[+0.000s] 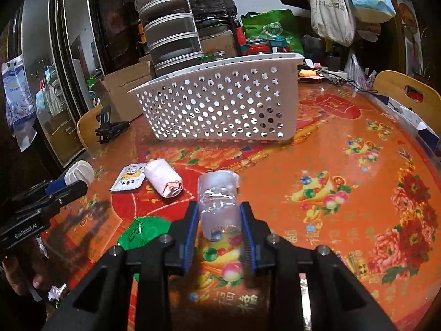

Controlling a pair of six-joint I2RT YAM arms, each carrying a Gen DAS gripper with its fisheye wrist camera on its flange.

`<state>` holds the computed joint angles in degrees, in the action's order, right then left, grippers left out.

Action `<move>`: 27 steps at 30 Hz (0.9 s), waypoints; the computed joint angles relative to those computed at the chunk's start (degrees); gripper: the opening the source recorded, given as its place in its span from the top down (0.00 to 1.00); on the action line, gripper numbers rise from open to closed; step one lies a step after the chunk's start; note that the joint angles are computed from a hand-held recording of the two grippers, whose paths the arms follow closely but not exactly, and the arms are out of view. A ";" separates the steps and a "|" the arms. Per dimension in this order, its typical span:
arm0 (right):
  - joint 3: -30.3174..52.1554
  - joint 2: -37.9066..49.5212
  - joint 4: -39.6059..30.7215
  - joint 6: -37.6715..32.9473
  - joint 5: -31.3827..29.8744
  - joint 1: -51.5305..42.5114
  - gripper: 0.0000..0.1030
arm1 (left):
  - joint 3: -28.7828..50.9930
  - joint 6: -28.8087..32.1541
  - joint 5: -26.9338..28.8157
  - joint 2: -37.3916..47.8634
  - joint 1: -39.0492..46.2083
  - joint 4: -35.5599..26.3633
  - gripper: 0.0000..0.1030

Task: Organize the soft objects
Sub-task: 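Lift the cup and bottle into the white basket and release both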

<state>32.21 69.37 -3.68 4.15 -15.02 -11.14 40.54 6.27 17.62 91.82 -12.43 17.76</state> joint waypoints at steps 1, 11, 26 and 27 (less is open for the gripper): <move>0.05 -0.23 -0.19 0.01 -0.36 -0.28 0.72 | 0.11 0.02 0.07 -0.14 0.01 -0.13 0.61; 2.97 -4.37 -4.48 -0.36 -0.34 -1.02 0.72 | 2.04 -1.37 1.27 -1.80 -0.81 -2.40 0.61; 6.95 -6.74 -8.74 -1.52 0.49 -1.00 0.72 | 8.00 -1.87 3.17 -1.67 0.75 -7.02 0.61; 7.91 -6.60 -9.34 -1.93 0.57 -1.03 0.72 | 9.12 -1.83 3.16 -1.22 0.72 -7.73 0.61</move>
